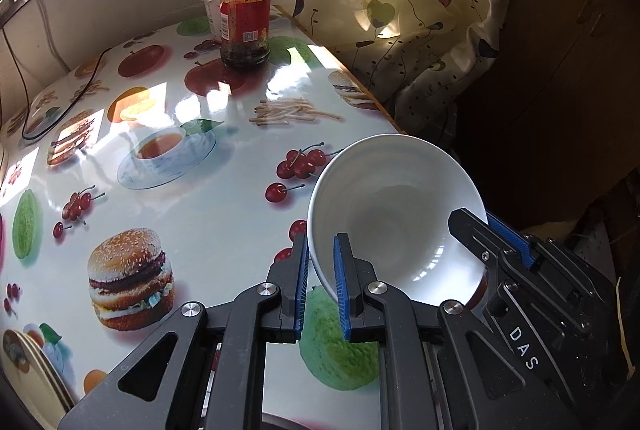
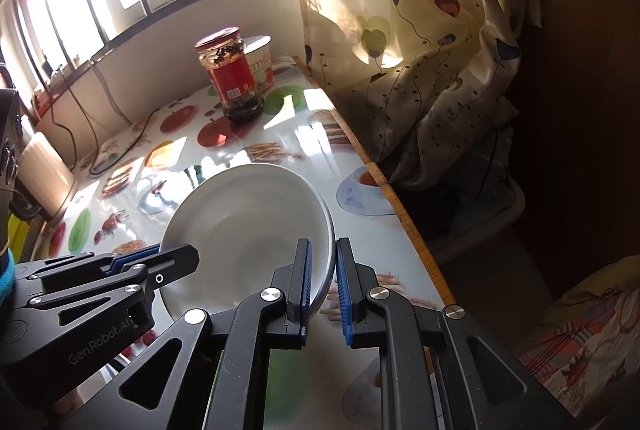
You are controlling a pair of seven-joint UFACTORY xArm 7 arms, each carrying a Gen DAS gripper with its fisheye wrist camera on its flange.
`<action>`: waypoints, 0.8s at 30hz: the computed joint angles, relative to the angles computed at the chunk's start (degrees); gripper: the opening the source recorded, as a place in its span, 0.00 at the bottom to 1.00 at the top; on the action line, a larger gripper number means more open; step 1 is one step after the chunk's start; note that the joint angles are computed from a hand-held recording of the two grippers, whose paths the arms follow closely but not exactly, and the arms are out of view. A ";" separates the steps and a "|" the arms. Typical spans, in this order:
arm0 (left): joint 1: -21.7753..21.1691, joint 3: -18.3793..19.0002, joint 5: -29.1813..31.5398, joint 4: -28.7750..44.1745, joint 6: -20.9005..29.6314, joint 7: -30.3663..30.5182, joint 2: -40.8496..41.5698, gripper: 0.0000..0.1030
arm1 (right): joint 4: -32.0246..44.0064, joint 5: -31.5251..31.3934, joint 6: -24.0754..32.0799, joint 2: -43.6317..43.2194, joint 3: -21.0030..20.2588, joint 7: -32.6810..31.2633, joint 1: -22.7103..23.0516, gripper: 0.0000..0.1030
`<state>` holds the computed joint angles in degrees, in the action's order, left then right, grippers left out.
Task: Organize plates and bowls
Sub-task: 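Lift the striped bowl with both grippers and carry it toward the bowl stack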
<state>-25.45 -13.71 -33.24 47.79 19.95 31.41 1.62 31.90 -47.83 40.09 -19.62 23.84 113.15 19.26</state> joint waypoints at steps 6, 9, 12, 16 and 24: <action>-0.13 0.94 -4.01 -2.35 0.38 3.30 -3.38 0.13 | 1.44 0.91 2.79 -0.73 1.66 0.52 1.20 0.13; -0.57 1.78 -4.70 -3.45 0.56 4.51 -5.11 0.13 | 2.43 1.09 4.30 -0.83 2.46 1.10 2.01 0.13; -1.04 2.85 -6.31 -4.38 1.20 5.89 -6.95 0.13 | 3.61 1.17 6.02 -0.65 3.10 1.55 2.84 0.13; -1.77 4.36 -8.17 -5.82 1.78 8.00 -9.49 0.13 | 5.09 1.23 8.24 -0.50 3.80 2.11 4.12 0.13; -3.09 7.18 -11.06 -9.42 2.67 10.98 -14.26 0.13 | 8.35 1.53 13.01 0.75 5.31 3.60 6.98 0.13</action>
<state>-28.54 -6.53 -44.30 38.37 22.62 42.39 -12.64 40.25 -46.30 53.11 -18.87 29.15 116.75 26.23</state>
